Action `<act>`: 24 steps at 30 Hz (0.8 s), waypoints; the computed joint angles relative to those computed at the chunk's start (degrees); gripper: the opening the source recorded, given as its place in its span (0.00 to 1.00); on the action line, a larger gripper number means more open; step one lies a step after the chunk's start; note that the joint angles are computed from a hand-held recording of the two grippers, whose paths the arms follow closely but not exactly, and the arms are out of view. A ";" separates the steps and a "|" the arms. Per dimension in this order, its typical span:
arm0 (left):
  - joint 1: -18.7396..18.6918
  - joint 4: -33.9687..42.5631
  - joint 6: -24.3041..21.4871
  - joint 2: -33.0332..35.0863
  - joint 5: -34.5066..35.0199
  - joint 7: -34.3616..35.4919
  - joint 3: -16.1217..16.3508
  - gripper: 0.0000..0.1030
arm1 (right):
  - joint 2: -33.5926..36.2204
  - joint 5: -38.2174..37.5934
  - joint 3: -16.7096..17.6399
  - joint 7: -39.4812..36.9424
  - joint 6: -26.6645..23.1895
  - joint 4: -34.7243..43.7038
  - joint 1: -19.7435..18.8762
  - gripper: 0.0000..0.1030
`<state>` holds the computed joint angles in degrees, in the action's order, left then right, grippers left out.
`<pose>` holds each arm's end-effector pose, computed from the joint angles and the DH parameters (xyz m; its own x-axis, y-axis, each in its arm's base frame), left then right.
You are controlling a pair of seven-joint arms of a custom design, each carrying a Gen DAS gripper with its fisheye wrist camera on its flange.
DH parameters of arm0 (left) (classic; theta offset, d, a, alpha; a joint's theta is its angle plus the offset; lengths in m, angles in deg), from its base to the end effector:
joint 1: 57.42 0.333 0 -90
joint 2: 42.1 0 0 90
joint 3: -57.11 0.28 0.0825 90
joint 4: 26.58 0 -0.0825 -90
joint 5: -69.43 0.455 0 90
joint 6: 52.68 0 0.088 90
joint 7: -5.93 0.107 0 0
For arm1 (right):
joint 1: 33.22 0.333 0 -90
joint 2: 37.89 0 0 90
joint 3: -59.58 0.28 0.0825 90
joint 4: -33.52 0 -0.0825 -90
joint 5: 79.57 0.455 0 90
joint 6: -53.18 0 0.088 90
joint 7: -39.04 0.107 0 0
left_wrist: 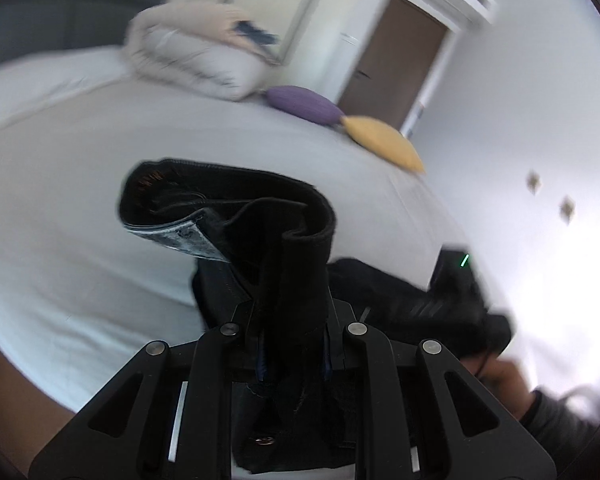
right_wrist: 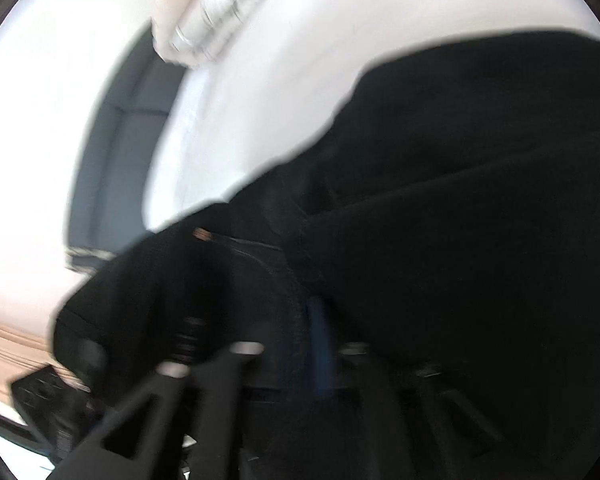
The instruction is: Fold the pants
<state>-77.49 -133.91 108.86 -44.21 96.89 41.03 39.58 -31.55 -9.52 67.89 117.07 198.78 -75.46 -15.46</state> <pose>0.5150 -0.4288 0.5831 -0.2452 -0.9115 0.3303 -0.6035 -0.1232 -0.7878 0.6221 0.2893 0.4275 -0.0238 -0.5472 -0.8366 -0.9326 0.3136 -0.1786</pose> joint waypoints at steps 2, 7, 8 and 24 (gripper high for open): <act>-2.08 7.37 -4.27 5.89 3.14 3.14 -1.49 0.17 | -4.60 8.66 -0.39 -6.26 2.02 -4.27 -0.83 0.74; -11.33 25.95 -16.66 21.13 7.96 13.67 -1.36 0.17 | -13.08 18.02 -5.70 -14.72 -4.50 -12.03 -1.73 0.89; -13.56 28.93 -19.09 23.68 9.59 15.78 -0.86 0.17 | -14.27 17.80 -6.34 -15.12 -4.94 -13.33 -1.76 0.92; -30.35 45.62 -30.20 37.77 9.69 24.66 8.95 0.17 | -10.45 0.33 -7.42 -4.17 -6.59 -11.67 -1.84 0.34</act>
